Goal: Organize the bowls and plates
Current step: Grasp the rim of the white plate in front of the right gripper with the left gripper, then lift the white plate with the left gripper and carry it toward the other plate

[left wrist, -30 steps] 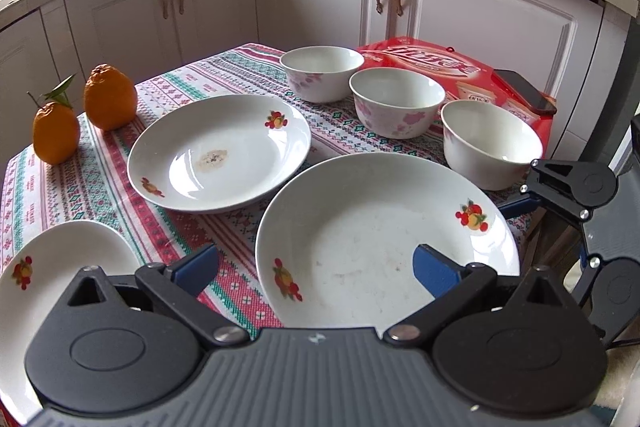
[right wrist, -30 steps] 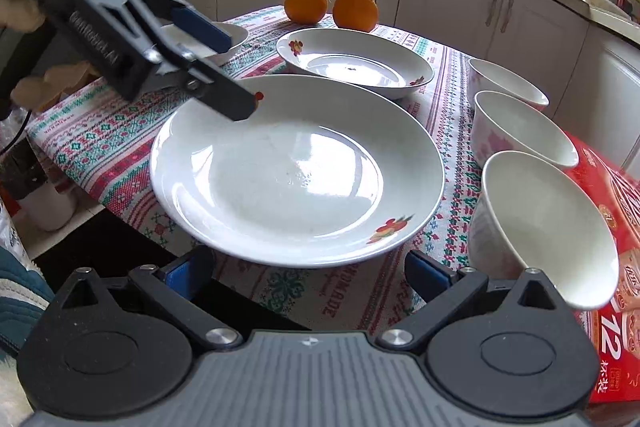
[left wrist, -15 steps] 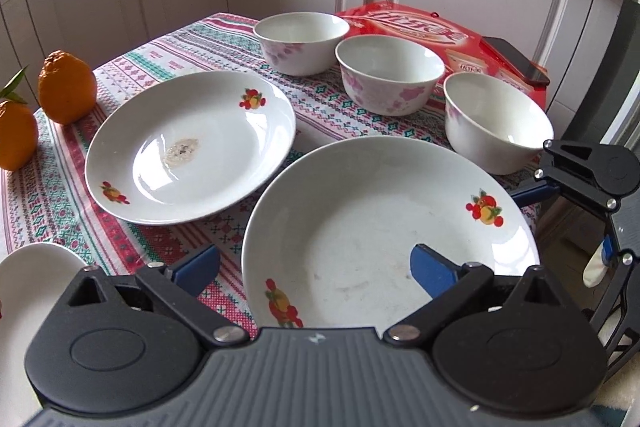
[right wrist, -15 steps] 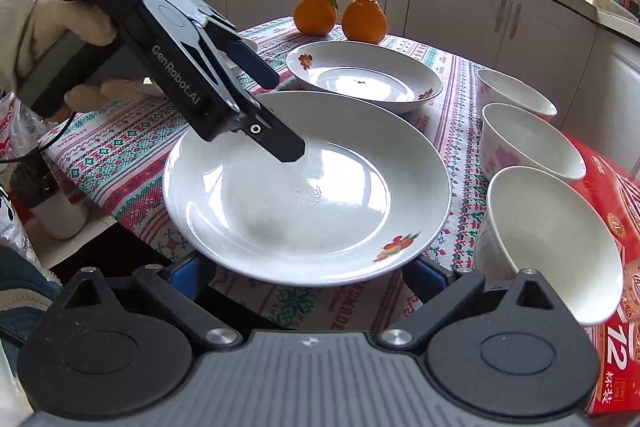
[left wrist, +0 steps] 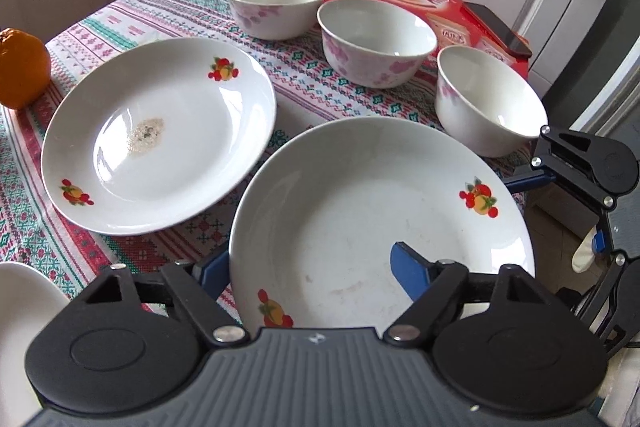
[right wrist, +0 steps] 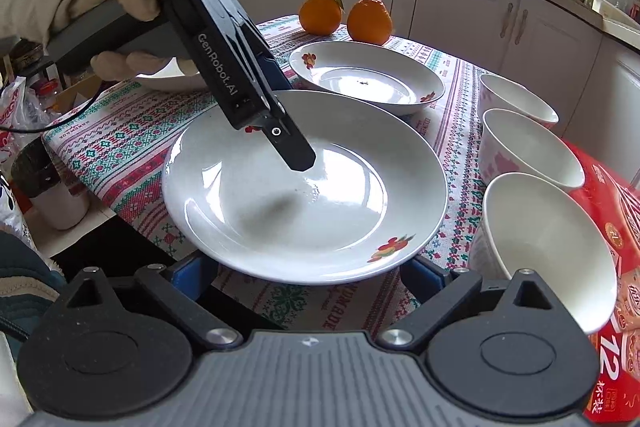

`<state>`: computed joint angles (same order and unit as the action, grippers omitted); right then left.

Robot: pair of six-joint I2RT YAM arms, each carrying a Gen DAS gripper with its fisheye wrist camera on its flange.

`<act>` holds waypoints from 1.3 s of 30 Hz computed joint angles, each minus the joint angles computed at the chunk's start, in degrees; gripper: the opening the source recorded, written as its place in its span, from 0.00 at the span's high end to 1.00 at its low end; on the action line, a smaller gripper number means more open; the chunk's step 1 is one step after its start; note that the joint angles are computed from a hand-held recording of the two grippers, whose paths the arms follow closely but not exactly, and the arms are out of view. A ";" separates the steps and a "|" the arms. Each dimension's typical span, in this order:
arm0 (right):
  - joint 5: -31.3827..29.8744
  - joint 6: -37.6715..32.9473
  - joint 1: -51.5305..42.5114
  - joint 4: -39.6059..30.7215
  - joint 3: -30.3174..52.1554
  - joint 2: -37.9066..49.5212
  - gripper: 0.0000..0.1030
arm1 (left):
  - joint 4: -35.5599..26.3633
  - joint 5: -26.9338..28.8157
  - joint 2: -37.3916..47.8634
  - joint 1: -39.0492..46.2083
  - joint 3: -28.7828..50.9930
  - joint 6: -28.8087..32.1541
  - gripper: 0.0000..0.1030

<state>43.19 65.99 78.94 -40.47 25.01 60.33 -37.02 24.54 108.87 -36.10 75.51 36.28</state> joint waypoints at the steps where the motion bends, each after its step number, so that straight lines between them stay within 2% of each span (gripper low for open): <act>1: 0.05 0.02 0.09 -0.05 -0.02 -0.03 0.04 | -0.89 0.15 0.53 0.02 0.86 0.22 0.21; 6: 0.00 0.13 0.11 -0.27 0.17 -0.02 0.04 | -3.96 0.73 2.03 0.37 3.75 0.39 0.23; 15: -0.82 -3.46 -0.63 1.87 -0.05 -0.71 0.04 | -6.03 1.34 1.33 2.15 3.57 1.22 0.24; 21: -0.16 -4.97 -1.08 3.61 -0.90 0.14 0.06 | -6.28 1.92 2.49 1.99 4.82 1.42 0.23; 34: -0.26 -3.26 0.25 1.58 -0.20 -0.04 0.15 | -6.02 2.45 2.07 2.57 4.07 1.79 0.24; 39: -1.29 -5.63 -1.29 5.21 -2.72 -3.25 0.15 | -5.64 2.59 2.30 2.55 4.18 1.88 0.24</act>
